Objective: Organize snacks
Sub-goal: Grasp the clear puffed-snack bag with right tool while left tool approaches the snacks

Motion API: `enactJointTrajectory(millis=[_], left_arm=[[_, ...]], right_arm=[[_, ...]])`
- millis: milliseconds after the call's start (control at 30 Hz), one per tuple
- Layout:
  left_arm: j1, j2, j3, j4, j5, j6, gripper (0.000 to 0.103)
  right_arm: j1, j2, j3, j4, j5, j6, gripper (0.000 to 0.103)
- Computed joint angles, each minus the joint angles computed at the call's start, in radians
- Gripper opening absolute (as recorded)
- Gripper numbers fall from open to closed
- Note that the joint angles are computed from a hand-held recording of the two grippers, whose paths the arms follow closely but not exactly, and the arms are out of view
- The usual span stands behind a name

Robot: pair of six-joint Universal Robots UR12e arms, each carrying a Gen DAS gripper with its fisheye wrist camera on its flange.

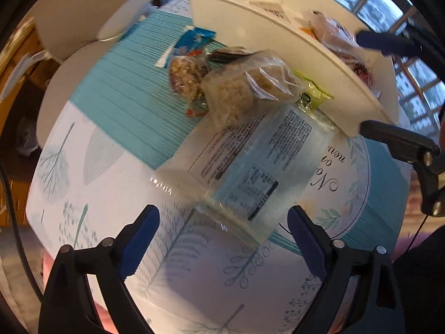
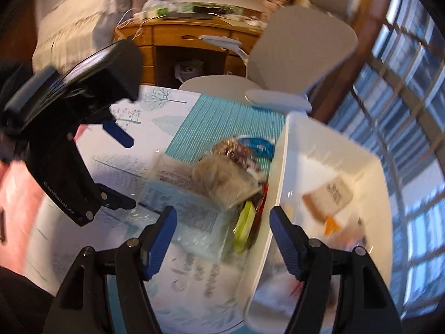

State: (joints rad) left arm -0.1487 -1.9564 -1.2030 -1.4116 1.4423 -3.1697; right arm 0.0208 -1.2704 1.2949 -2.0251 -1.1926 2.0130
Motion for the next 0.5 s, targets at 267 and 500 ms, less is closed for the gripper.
enactJointTrajectory(millis=[267,500], left_arm=[[0.005,-0.057,0.059,-0.061,-0.004,0.062,0.097],[0.008,-0.087,0.081,-0.084,-0.029,0.101,0.101]], right_arm=[[0.034,0.001,0.069,-0.161,-0.088,-0.136,0.069],[0.047,0.014,0.092,-0.235,-0.124,-0.2,0.065]])
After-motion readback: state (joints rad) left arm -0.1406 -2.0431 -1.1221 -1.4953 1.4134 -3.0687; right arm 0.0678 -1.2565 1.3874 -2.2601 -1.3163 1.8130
